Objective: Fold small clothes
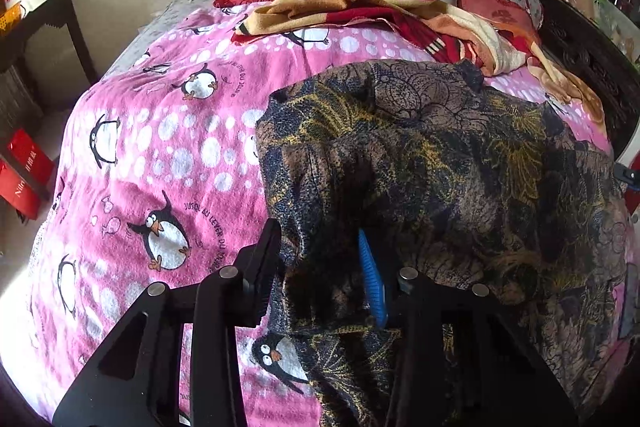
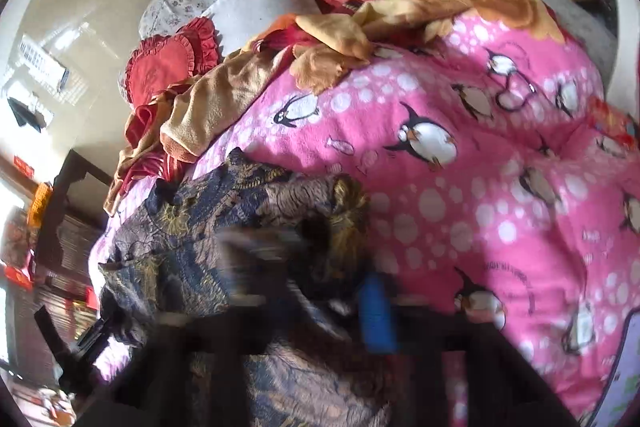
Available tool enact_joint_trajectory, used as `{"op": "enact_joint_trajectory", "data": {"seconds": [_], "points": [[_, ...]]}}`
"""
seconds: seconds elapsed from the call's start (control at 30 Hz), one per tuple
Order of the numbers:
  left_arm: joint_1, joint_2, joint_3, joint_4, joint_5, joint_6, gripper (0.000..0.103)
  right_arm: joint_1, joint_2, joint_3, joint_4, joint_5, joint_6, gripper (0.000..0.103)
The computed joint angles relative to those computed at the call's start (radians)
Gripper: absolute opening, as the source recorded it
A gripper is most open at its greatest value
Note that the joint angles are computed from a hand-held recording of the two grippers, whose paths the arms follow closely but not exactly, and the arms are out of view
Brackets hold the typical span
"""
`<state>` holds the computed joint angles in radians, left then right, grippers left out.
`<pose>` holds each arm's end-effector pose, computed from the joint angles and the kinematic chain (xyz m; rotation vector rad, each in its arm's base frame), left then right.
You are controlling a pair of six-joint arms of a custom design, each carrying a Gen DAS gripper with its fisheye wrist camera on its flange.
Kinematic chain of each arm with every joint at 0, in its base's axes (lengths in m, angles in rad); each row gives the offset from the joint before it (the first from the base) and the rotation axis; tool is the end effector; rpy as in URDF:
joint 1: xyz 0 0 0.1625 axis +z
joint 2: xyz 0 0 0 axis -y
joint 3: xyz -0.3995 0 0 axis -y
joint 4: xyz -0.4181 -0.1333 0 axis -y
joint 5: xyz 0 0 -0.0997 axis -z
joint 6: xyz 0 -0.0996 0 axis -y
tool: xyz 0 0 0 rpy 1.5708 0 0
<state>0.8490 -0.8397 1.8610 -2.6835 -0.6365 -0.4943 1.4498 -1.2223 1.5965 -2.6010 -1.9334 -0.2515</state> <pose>-0.2295 -0.5837 0.0535 0.2097 2.3060 -0.7539 0.0174 -0.6684 0.3722 0.0076 -2.5716 0.7712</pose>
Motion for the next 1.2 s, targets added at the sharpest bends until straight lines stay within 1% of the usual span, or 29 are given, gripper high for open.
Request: {"op": "enact_joint_trajectory", "data": {"seconds": [0.03, 0.07, 0.13, 0.2, 0.23, 0.3, 0.33, 0.37, 0.4, 0.43, 0.47, 0.5, 0.57, 0.63, 0.7, 0.73, 0.77, 0.8, 0.83, 0.87, 0.9, 0.93, 0.97, 1.0, 1.03, 1.07, 1.13, 1.17, 1.2], "points": [[-0.003, 0.002, 0.000, 0.000, 0.019, -0.004, 0.034, 0.011, 0.011, 0.000, -0.052, -0.040, -0.037, 0.008], [-0.003, 0.006, -0.003, 0.011, 0.036, -0.014, 0.033, 0.018, 0.026, -0.008, -0.098, -0.062, -0.067, 0.008], [0.007, 0.010, -0.013, 0.048, 0.037, -0.049, 0.033, 0.018, 0.067, -0.050, -0.137, -0.087, -0.072, 0.008], [0.017, 0.011, -0.018, 0.085, 0.027, -0.080, 0.033, 0.019, 0.123, -0.089, -0.221, -0.153, -0.092, 0.007], [0.017, 0.008, -0.018, 0.101, 0.024, -0.090, 0.033, 0.012, 0.143, -0.110, -0.226, -0.157, -0.092, 0.007], [0.008, -0.006, 0.000, 0.091, 0.028, -0.084, 0.033, -0.005, 0.147, -0.134, -0.169, -0.135, -0.047, 0.007], [0.002, -0.013, 0.009, 0.086, 0.040, -0.078, 0.033, -0.012, 0.125, -0.124, -0.147, -0.102, -0.022, 0.007], [-0.003, -0.019, 0.015, 0.088, 0.051, -0.075, 0.033, -0.015, 0.099, -0.099, -0.160, -0.068, -0.025, 0.007], [-0.005, -0.027, 0.020, 0.089, 0.053, -0.072, 0.033, -0.013, 0.071, -0.067, -0.189, -0.052, -0.048, 0.014], [-0.007, -0.035, 0.028, 0.078, 0.045, -0.065, 0.033, -0.002, 0.049, -0.038, -0.215, -0.078, -0.081, 0.031], [-0.009, -0.042, 0.035, 0.060, 0.040, -0.058, 0.033, 0.007, 0.026, -0.009, -0.232, -0.099, -0.107, 0.043], [-0.011, -0.047, 0.040, 0.054, 0.039, -0.060, 0.033, 0.012, 0.006, 0.018, -0.240, -0.095, -0.118, 0.059], [-0.017, -0.056, 0.050, 0.051, 0.041, -0.068, 0.033, 0.011, -0.049, 0.076, -0.203, -0.070, -0.124, 0.060], [-0.024, -0.055, 0.059, 0.034, 0.054, -0.066, 0.036, 0.007, -0.079, 0.120, -0.194, -0.078, -0.124, 0.060], [-0.025, -0.051, 0.059, 0.038, 0.061, -0.074, 0.042, -0.013, -0.104, 0.159, -0.163, -0.042, -0.086, 0.060], [-0.024, -0.051, 0.058, 0.045, 0.056, -0.084, 0.042, -0.029, -0.110, 0.166, -0.112, -0.009, -0.058, 0.060], [-0.023, -0.054, 0.059, 0.047, 0.047, -0.093, 0.042, -0.043, -0.108, 0.170, -0.067, 0.013, -0.037, 0.060], [-0.023, -0.060, 0.062, 0.049, 0.038, -0.103, 0.042, -0.046, -0.102, 0.176, -0.062, 0.008, -0.040, 0.044], [-0.024, -0.066, 0.066, 0.054, 0.032, -0.112, 0.042, -0.043, -0.094, 0.188, -0.088, -0.010, -0.066, 0.017], [-0.027, -0.072, 0.072, 0.056, 0.032, -0.120, 0.042, -0.037, -0.088, 0.200, -0.125, -0.030, -0.099, 0.011], [-0.031, -0.078, 0.079, 0.051, 0.036, -0.126, 0.042, -0.030, -0.084, 0.212, -0.175, -0.052, -0.128, 0.010], [-0.035, -0.081, 0.085, 0.049, 0.042, -0.132, 0.046, -0.029, -0.082, 0.218, -0.214, -0.066, -0.144, 0.005], [-0.038, -0.085, 0.090, 0.053, 0.047, -0.142, 0.049, -0.030, -0.073, 0.217, -0.250, -0.089, -0.151, 0.005], [-0.042, -0.088, 0.096, 0.050, 0.054, -0.148, 0.054, -0.032, -0.061, 0.210, -0.278, -0.127, -0.145, 0.001], [-0.046, -0.089, 0.101, 0.043, 0.058, -0.148, 0.055, -0.038, -0.048, 0.199, -0.293, -0.163, -0.130, 0.000], [-0.049, -0.090, 0.105, 0.034, 0.061, -0.143, 0.055, -0.048, -0.050, 0.189, -0.272, -0.166, -0.112, 0.000], [-0.055, -0.088, 0.111, 0.006, 0.064, -0.125, 0.055, -0.066, -0.088, 0.200, -0.225, -0.095, -0.085, 0.000], [-0.057, -0.086, 0.115, -0.023, 0.066, -0.111, 0.055, -0.069, -0.110, 0.220, -0.237, -0.063, -0.091, 0.001], [-0.057, -0.083, 0.119, -0.061, 0.064, -0.094, 0.055, -0.064, -0.129, 0.241, -0.257, -0.052, -0.104, 0.006]]}}
